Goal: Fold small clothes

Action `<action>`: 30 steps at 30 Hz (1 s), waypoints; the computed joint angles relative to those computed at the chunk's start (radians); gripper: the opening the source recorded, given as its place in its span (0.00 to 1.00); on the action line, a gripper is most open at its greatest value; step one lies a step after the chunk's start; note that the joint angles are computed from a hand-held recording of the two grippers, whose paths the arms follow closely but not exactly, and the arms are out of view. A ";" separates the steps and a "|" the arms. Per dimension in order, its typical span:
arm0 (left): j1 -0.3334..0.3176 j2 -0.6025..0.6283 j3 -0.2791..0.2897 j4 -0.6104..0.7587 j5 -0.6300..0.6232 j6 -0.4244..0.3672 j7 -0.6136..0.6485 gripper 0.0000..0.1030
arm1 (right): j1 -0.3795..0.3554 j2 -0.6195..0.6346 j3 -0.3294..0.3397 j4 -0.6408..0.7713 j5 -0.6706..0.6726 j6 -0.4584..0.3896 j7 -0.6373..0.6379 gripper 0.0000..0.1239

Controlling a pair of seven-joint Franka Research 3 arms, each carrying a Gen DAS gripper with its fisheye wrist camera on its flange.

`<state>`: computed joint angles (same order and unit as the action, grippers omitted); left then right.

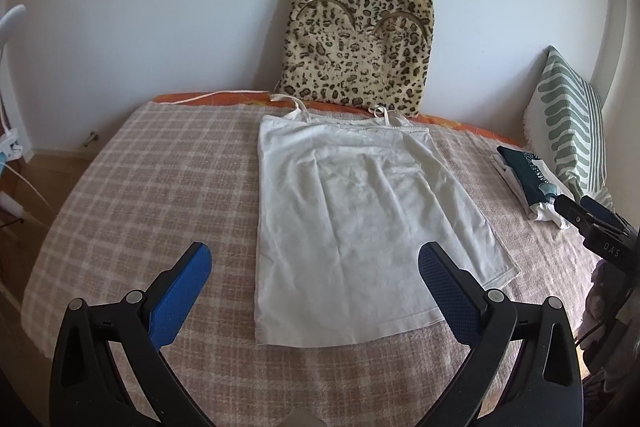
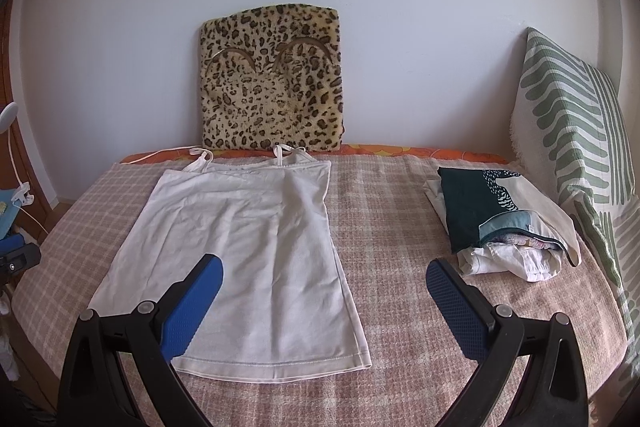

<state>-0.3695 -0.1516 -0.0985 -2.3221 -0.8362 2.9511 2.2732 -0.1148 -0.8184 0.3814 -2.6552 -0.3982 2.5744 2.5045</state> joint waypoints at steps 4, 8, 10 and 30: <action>0.016 0.028 0.031 0.025 -0.159 -0.086 0.093 0.97 | -0.006 0.049 0.013 0.030 -0.004 0.028 0.013 0.83; 0.080 0.051 0.010 0.039 -0.201 -0.125 0.078 0.88 | -0.010 0.093 0.025 0.052 -0.021 0.064 0.027 0.83; 0.106 0.063 -0.007 0.043 -0.190 -0.115 0.071 0.82 | -0.009 0.110 0.026 0.055 -0.025 0.085 0.038 0.83; 0.234 0.174 -0.071 0.073 -0.062 -0.305 0.027 0.45 | 0.226 0.552 -0.193 0.360 0.226 0.183 -0.305 0.58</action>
<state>-0.1354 0.0223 -0.1692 -2.2495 -0.8984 2.6458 2.3001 0.1114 -0.2668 0.1884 -2.2956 -0.1722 2.7577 2.1997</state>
